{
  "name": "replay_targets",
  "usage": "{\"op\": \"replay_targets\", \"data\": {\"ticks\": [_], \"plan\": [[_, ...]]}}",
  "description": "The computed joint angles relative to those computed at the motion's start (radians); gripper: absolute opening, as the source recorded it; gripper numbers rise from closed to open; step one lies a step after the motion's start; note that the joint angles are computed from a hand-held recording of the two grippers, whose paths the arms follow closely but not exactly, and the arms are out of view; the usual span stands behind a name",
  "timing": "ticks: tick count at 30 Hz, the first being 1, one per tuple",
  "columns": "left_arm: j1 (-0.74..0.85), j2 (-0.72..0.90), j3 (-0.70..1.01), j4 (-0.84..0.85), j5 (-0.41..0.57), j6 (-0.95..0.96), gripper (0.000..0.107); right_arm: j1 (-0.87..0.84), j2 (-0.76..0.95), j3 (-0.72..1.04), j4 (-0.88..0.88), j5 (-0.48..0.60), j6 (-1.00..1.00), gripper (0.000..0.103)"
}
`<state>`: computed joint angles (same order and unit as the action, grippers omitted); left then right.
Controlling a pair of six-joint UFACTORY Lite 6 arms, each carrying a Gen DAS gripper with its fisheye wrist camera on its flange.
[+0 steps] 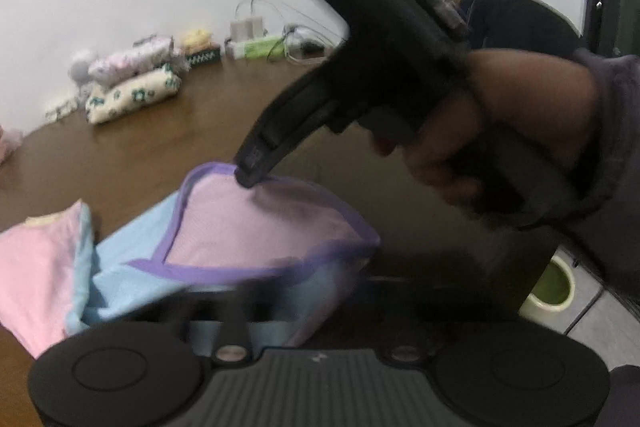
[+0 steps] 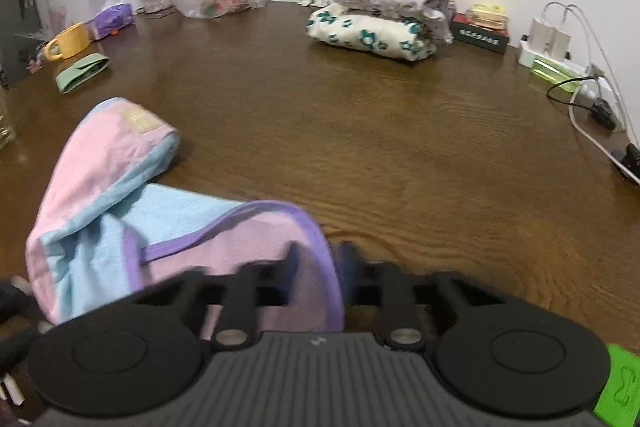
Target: Fold clothes
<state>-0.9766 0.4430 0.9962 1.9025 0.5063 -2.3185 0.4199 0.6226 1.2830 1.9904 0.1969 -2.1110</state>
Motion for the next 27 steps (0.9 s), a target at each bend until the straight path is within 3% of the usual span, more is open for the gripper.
{"op": "replay_targets", "data": {"ticks": [3,7,10,12,16,20,24,27], "plan": [[0.027,-0.065,-0.069,0.039,-0.016,-0.068,0.002,-0.059,-0.018,-0.026,-0.184,0.145,0.257,0.001],[0.057,-0.409,-0.343,0.273,0.082,-0.358,0.001,-0.211,-0.042,-0.067,-0.218,0.484,0.430,0.001],[0.035,-0.723,-0.439,0.175,0.206,-0.213,0.001,-0.315,-0.121,-0.132,-0.186,0.766,0.501,0.001],[0.019,-0.918,-0.414,0.076,0.223,-0.004,0.001,-0.343,-0.253,-0.180,-0.137,0.854,0.532,0.001],[-0.063,-1.071,-0.223,-0.015,0.327,0.325,0.001,-0.371,-0.542,-0.178,-0.023,0.859,0.624,0.001],[-0.126,-1.015,-0.018,-0.012,0.415,0.522,0.001,-0.340,-0.745,-0.056,-0.011,0.679,0.662,0.001],[-0.087,-0.965,0.077,-0.015,0.380,0.552,0.001,-0.264,-0.808,0.063,-0.084,0.472,0.670,0.001],[-0.036,-0.941,0.105,-0.005,0.342,0.526,0.001,-0.265,-0.803,0.096,-0.078,0.459,0.664,0.001]]}}
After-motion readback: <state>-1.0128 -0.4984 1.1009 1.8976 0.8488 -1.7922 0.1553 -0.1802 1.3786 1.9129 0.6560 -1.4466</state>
